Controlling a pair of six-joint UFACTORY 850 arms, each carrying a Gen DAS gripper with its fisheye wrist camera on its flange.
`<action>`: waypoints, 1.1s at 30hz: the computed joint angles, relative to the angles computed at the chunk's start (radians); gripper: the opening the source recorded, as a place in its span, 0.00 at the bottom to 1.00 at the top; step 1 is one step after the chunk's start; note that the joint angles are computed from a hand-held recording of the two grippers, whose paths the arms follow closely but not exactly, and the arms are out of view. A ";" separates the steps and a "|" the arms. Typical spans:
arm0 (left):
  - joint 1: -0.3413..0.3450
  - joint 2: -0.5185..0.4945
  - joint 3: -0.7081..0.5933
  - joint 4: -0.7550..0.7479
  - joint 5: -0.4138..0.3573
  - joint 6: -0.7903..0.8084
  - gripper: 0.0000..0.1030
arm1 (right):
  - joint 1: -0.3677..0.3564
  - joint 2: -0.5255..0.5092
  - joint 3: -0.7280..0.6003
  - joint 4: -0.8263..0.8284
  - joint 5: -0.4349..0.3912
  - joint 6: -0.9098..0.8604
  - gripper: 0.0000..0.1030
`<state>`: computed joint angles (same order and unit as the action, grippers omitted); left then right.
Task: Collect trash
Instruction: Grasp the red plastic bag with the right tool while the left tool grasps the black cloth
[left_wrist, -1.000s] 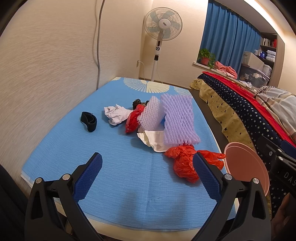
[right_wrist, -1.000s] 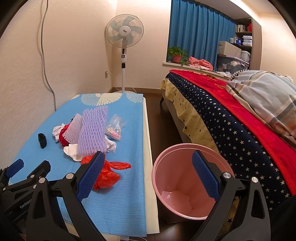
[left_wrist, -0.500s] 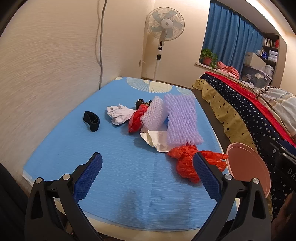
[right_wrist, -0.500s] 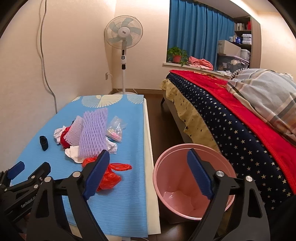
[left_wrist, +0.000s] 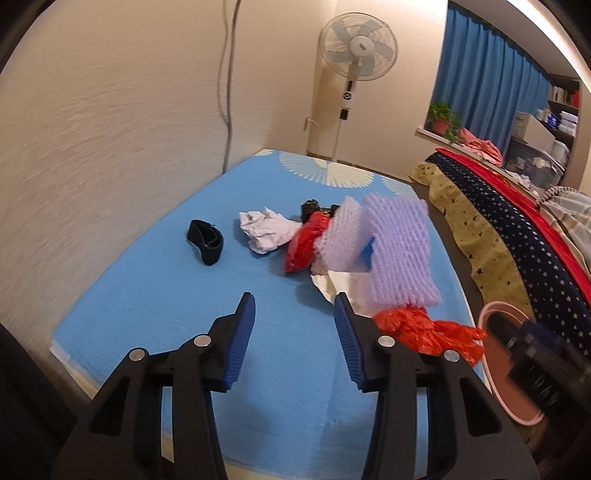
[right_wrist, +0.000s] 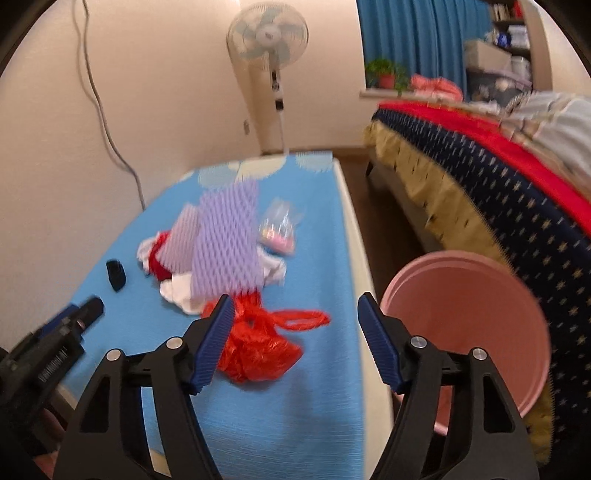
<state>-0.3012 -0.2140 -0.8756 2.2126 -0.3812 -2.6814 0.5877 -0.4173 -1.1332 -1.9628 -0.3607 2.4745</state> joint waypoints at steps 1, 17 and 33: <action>0.006 -0.004 -0.004 -0.007 0.002 0.002 0.43 | -0.006 -0.016 -0.014 0.018 0.029 -0.008 0.68; 0.082 -0.167 -0.187 -0.410 -0.085 0.252 0.43 | -0.034 -0.119 -0.112 -0.076 0.232 0.066 0.19; 0.162 -0.329 -0.370 -0.697 -0.036 0.446 0.43 | -0.049 -0.106 -0.104 0.138 0.165 -0.093 0.14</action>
<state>-0.1392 -0.5429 -1.2455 1.5158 -0.4170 -2.2354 0.5387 -0.5230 -1.2368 -1.8246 -0.1957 2.3817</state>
